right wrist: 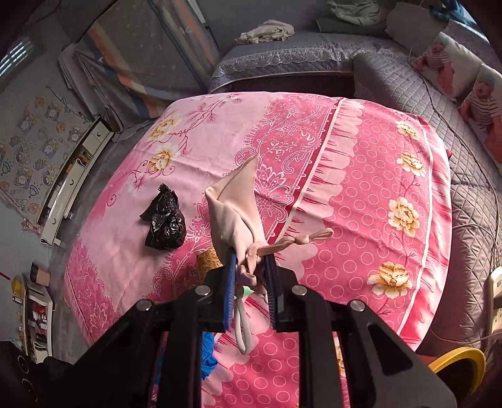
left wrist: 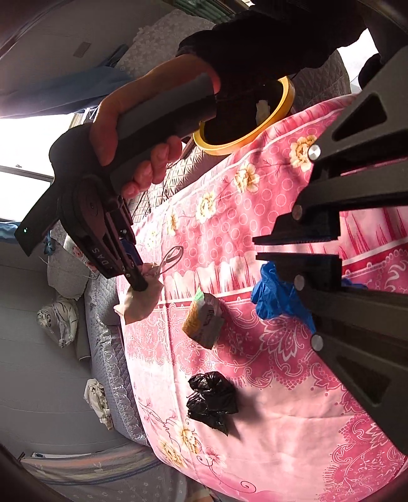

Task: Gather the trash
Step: 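Carry the beige cloth bag with the right tool over the yellow bin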

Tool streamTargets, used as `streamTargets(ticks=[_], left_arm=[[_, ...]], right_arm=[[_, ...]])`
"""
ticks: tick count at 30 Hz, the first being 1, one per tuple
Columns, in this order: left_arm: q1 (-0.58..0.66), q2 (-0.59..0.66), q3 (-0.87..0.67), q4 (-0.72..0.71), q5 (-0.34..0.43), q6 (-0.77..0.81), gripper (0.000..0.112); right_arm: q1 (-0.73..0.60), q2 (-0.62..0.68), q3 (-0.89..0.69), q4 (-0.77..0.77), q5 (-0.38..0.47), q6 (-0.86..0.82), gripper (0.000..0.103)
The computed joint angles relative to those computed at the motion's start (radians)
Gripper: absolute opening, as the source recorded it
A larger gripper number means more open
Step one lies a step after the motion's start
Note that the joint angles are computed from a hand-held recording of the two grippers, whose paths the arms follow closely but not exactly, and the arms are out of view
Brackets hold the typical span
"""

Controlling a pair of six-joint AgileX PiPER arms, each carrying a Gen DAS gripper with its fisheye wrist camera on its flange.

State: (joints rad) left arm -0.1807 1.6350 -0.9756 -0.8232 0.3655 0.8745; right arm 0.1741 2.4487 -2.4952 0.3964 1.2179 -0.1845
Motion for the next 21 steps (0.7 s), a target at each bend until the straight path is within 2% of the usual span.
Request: streamTargets(ticks=[3,10,21], left_arm=[[-0.033,-0.018,-0.006,0.024,-0.005,-0.028,0.004],[-0.088,-0.046,-0.035,0.073,0.000,-0.079,0.003],[-0.140,-0.053,-0.109,0.181,0.035,-0.181,0.003]], right_arm=[[-0.038,-0.105,0.167,0.013,-0.077,-0.045,0.016],[-0.131,-0.280,0.425,0.035,-0.187,-0.117,0.016],[-0.301,-0.478,0.686,0.091,-0.279,-0.224,0.016]])
